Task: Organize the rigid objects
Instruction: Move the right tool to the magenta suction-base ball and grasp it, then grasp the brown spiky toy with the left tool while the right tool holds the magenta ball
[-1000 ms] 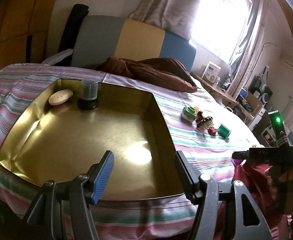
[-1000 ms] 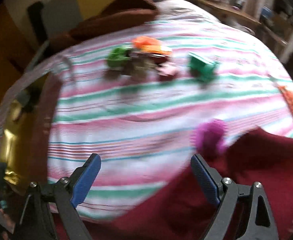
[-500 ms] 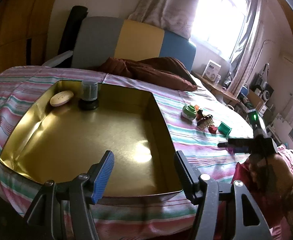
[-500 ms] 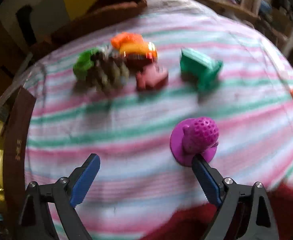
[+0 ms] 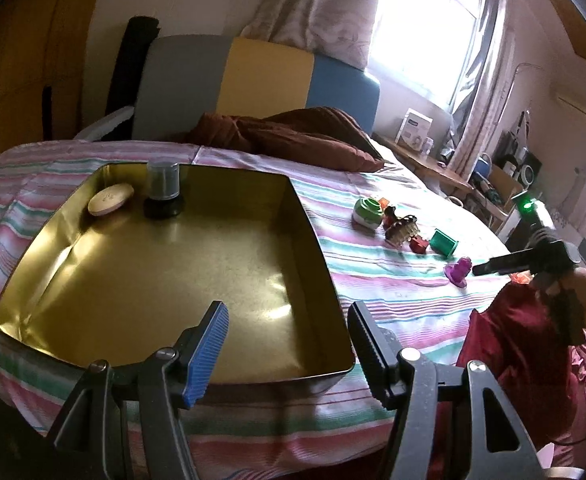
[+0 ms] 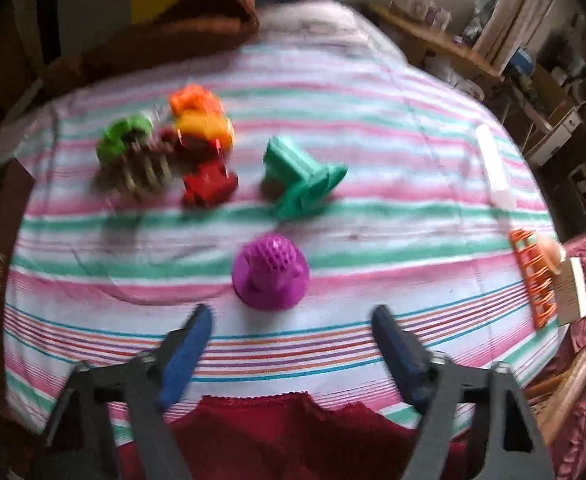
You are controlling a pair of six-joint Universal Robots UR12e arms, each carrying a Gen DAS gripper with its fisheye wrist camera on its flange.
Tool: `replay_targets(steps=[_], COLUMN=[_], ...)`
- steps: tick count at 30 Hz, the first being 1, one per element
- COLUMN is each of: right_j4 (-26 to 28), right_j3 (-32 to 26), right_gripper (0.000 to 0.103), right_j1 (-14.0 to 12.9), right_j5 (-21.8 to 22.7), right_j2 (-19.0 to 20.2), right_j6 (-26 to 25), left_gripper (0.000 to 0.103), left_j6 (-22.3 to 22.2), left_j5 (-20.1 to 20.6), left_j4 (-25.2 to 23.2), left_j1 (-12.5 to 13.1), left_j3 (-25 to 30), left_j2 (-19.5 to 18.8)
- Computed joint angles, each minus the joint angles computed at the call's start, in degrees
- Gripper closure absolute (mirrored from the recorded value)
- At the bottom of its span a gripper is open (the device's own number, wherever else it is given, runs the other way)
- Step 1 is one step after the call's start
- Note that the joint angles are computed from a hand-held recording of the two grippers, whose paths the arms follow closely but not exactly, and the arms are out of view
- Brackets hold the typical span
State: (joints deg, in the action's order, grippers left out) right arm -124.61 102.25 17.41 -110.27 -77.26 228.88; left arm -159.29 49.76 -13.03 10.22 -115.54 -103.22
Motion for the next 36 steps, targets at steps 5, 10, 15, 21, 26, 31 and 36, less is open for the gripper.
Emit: replay_targets(steps=[5, 10, 15, 21, 26, 31, 36], right_j4=[-1.58, -4.15, -11.98, -20.99, -19.64, -20.81, -22.47], right_j3=[0.97, 1.69, 4.0, 6.53, 5.59, 6.56, 8.06], right_gripper=[0.044, 0.066, 0.067, 0.067, 0.067, 0.067, 0.067], right_j1=[-1.82, -3.02, -3.23, -4.1, -3.63, -4.45, -5.19], right_j5=[2.34, 4.55, 4.42, 9.33, 9.35, 10.51, 11.29], right_j2=[0.24, 0.95, 0.94, 0.38, 0.8, 0.37, -0.61], right_j6=[1.8, 1.13, -0.52, 0.01, -2.6, -1.52, 1.53], left_gripper=[0.04, 0.04, 0.04, 0.04, 0.04, 0.04, 0.04], left_j6=[0.02, -0.05, 0.9, 2.53, 3.41, 1.91, -1.57], left_j5=[0.6, 1.87, 1.83, 0.51, 1.76, 7.14, 15.52], left_j4=[-0.03, -0.89, -3.28, -8.17, -9.14, -9.83, -10.65], left_j1=[-0.09, -0.38, -1.02, -3.69, -8.14, -13.92, -19.17], left_j3=[0.04, 0.26, 0.97, 3.59, 7.02, 12.98, 20.56], left_j2=[0.19, 0.31, 0.69, 0.9, -0.26, -4.22, -10.29])
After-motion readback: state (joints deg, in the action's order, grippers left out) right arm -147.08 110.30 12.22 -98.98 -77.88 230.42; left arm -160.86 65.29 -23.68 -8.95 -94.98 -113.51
